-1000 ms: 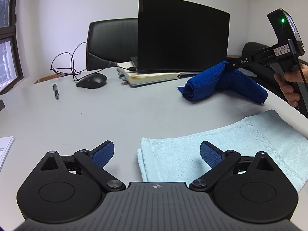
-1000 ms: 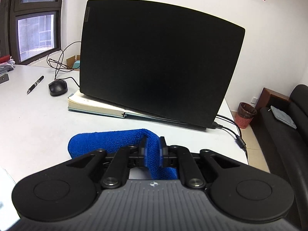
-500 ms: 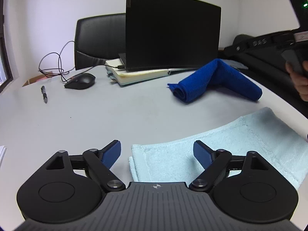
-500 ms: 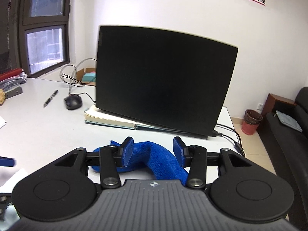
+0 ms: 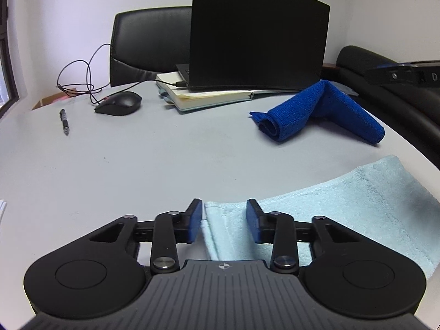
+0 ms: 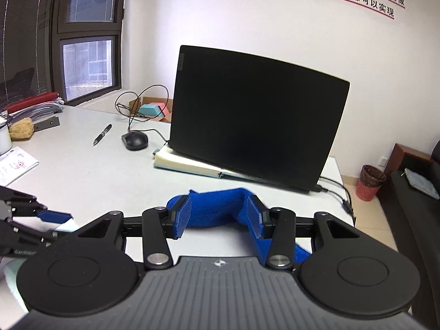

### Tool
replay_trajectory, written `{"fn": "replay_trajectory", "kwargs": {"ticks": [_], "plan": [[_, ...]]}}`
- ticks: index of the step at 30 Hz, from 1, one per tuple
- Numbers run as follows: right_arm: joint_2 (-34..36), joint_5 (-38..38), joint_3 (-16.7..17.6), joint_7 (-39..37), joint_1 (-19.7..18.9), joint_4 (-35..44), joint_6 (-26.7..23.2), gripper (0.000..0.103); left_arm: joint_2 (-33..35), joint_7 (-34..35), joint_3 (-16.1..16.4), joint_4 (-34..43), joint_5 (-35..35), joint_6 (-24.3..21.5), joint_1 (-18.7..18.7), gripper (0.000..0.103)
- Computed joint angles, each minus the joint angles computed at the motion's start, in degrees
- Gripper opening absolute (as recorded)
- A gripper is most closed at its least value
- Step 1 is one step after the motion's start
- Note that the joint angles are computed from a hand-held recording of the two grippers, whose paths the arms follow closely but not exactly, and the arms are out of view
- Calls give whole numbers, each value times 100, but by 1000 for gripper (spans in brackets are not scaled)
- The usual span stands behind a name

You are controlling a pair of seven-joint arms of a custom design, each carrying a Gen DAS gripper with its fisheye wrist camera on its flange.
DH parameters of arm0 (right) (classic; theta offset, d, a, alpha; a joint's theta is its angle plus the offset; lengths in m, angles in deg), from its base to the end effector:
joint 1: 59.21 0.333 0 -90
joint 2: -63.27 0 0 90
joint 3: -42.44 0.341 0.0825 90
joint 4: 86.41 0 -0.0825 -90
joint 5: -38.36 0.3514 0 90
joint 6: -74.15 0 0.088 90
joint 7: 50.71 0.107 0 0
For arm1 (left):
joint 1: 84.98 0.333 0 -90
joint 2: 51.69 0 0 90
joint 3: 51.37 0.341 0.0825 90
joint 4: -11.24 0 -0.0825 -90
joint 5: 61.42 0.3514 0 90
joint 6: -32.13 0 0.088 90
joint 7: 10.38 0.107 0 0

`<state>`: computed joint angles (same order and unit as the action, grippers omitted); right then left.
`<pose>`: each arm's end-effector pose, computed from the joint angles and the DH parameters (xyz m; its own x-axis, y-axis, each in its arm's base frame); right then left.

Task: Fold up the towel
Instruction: 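Close the left gripper on the light blue towel's edge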

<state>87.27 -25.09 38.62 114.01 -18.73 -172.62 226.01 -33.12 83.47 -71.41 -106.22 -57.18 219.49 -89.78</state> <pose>0.5444 0.4472 0.5313 0.1473 -0.9881 0.0450 -0.4796 -0.1111 -0.8704 0.5749 -0.2489 0.4477 -0.4880 -0.8728 0.0034 -0.5302 0.2933 -0.7955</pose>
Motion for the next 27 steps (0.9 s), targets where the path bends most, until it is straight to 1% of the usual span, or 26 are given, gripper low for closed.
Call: {"fn": "replay_trajectory", "kwargs": {"ticks": [2,4,5,8,11,15,16,17,18,21,24,27], "plan": [[-48,-38,2,56,35,-68,-18,47,-27,27,105,-28,43,37,-84,26],[-92,-53,28,95,44,-132,-29,47,-54,86,181,-61,113,92,-140,25],[-117,-59,44,114,47,-167,-33,47,-55,121,128,-63,150,91,-85,25],[-168,-95,87,173,54,-238,-57,47,8,313,-346,8,254,-57,371,26],[-211,-135,126,237,52,-308,-70,47,124,634,-911,114,233,-261,896,26],[-264,-157,179,302,39,-398,-108,47,355,1253,-1770,247,26,-453,1656,24],[-278,-160,192,318,35,-423,-116,47,401,1404,-1895,254,-14,-434,1763,21],[-292,-163,205,333,31,-448,-125,47,425,1525,-1970,239,-53,-375,1827,16],[-302,-167,217,342,30,-466,-148,47,448,1613,-2041,231,-80,-335,1887,14],[-329,-163,253,367,18,-507,-202,47,532,1781,-2487,147,-94,-173,2279,9],[-353,-185,274,437,6,-545,-199,47,519,1741,-2761,6,44,5,2532,7],[-382,-220,300,525,5,-599,-170,47,501,1497,-3033,-134,222,142,2795,7]]}}
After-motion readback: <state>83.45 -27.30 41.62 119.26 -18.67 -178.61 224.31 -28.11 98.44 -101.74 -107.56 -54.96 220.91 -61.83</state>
